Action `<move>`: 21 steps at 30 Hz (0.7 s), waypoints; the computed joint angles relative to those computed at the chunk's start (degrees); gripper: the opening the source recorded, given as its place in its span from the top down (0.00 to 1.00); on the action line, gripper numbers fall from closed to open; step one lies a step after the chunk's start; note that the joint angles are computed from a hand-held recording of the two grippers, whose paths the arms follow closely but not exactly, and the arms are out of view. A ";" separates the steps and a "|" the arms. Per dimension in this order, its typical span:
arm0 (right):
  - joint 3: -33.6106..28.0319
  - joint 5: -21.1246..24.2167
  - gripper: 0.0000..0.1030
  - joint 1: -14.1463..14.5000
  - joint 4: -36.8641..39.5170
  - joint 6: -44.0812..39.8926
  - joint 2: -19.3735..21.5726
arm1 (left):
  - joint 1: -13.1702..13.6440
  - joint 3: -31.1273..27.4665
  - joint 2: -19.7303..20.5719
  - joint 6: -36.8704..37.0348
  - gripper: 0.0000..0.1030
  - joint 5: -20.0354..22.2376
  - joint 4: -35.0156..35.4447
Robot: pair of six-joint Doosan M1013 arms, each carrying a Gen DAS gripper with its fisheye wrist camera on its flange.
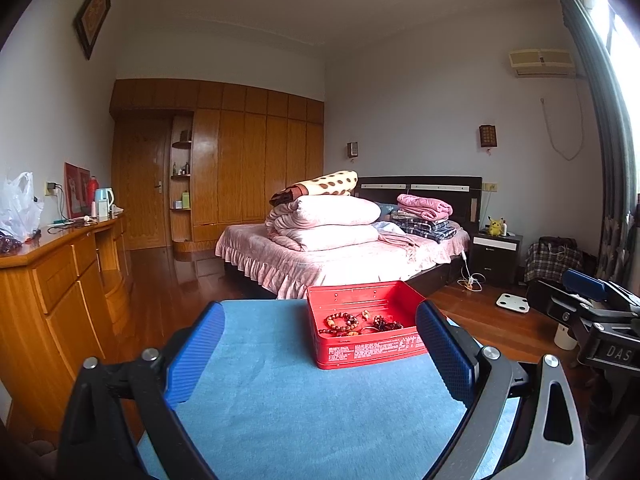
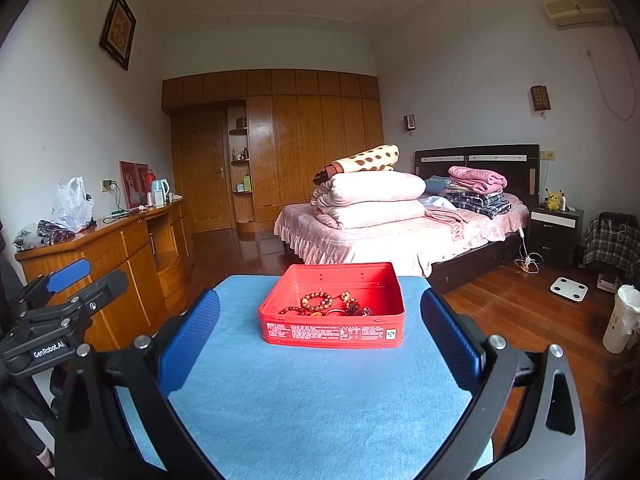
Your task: Organize jewelry
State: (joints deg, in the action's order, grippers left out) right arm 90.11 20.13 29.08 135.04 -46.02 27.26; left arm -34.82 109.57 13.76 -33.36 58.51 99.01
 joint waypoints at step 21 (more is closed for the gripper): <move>-0.01 -0.05 0.05 -0.10 -0.52 0.37 -0.04 | -0.05 -0.07 0.03 0.03 0.08 -0.20 -0.17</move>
State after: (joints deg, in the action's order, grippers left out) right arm 90.11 20.08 28.98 134.52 -45.65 27.23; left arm -34.87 109.50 13.79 -33.33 58.31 98.84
